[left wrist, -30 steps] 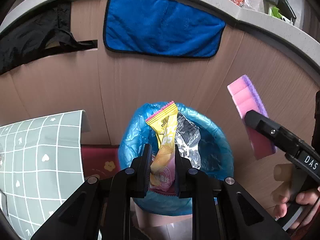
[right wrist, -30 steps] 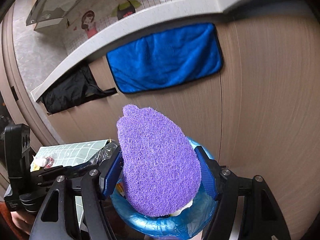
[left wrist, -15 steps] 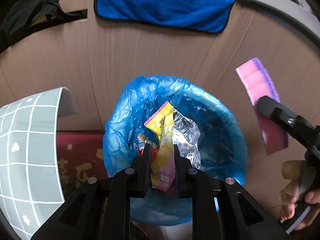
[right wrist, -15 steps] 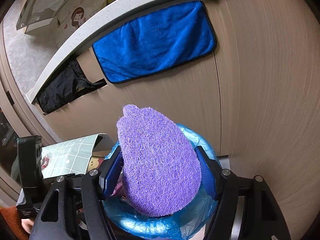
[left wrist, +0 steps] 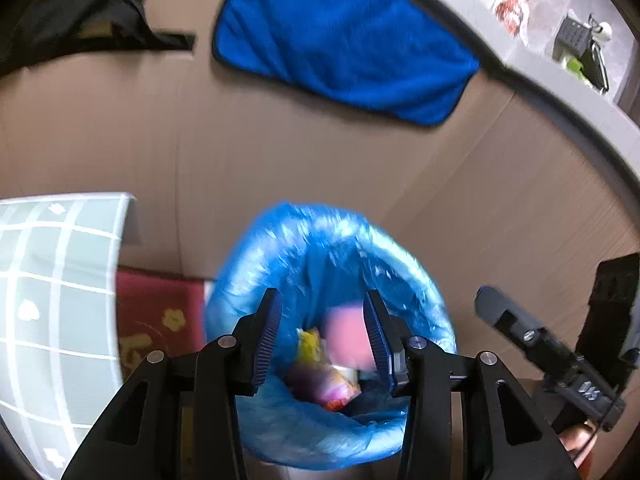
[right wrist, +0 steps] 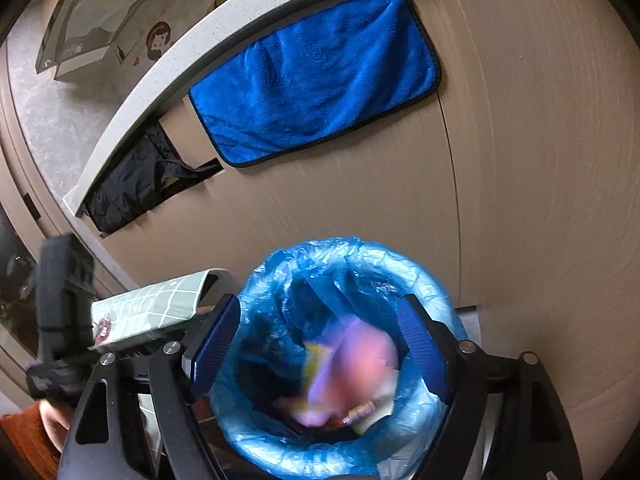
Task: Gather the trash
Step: 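Move both tools back over the table toward the yellow packet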
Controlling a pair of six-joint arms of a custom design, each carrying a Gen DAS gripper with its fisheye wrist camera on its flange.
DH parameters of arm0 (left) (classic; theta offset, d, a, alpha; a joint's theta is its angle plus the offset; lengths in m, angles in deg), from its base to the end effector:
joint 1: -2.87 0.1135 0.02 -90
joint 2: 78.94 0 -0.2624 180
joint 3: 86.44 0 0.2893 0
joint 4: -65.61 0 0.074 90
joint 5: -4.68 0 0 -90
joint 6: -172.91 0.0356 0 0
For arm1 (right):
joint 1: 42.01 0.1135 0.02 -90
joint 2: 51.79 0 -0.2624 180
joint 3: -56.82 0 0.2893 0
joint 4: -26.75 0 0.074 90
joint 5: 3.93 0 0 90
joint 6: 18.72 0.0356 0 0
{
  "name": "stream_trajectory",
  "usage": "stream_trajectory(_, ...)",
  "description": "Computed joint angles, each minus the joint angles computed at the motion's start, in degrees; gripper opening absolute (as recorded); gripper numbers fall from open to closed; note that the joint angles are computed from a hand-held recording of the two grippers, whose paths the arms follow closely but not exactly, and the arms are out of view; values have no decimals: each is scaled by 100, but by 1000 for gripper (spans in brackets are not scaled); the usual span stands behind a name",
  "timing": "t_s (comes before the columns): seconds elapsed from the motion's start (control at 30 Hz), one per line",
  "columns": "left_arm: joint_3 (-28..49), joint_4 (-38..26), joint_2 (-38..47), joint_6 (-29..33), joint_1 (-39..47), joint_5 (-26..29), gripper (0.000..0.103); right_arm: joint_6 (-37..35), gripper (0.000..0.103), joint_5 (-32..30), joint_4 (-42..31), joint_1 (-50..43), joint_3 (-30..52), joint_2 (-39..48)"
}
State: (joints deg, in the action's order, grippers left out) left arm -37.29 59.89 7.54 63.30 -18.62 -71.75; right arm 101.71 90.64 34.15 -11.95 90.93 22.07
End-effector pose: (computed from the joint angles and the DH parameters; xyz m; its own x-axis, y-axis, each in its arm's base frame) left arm 0.2885 -0.1225 0.1258 -0.7714 -0.0469 -0.6346 0.2726 0.8768 -0.3961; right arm 0.2282 0.1288 0.1220 -0.6227 0.2229 -0.7500 -0.1457 0.9087 0.3911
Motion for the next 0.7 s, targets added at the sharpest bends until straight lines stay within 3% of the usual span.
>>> stream_trajectory(0.17,-630,-546,-1314,427,280,-375,44,34,82,166,-253,251,23,-249)
stream_trajectory(0.37,-1393,-1464,-3051,843,1001,-180,44,35,82,726,-800,1117,248,-635)
stream_trajectory(0.57,-1839,-2878,-4865,1855,2837,744,44,17,82,1260,-1007,2177,964,-195)
stream_trajectory(0.7,-1740,-3397,-4855,3078,5005,1881,44,-40,82,1413,-1215,2762,1958,734)
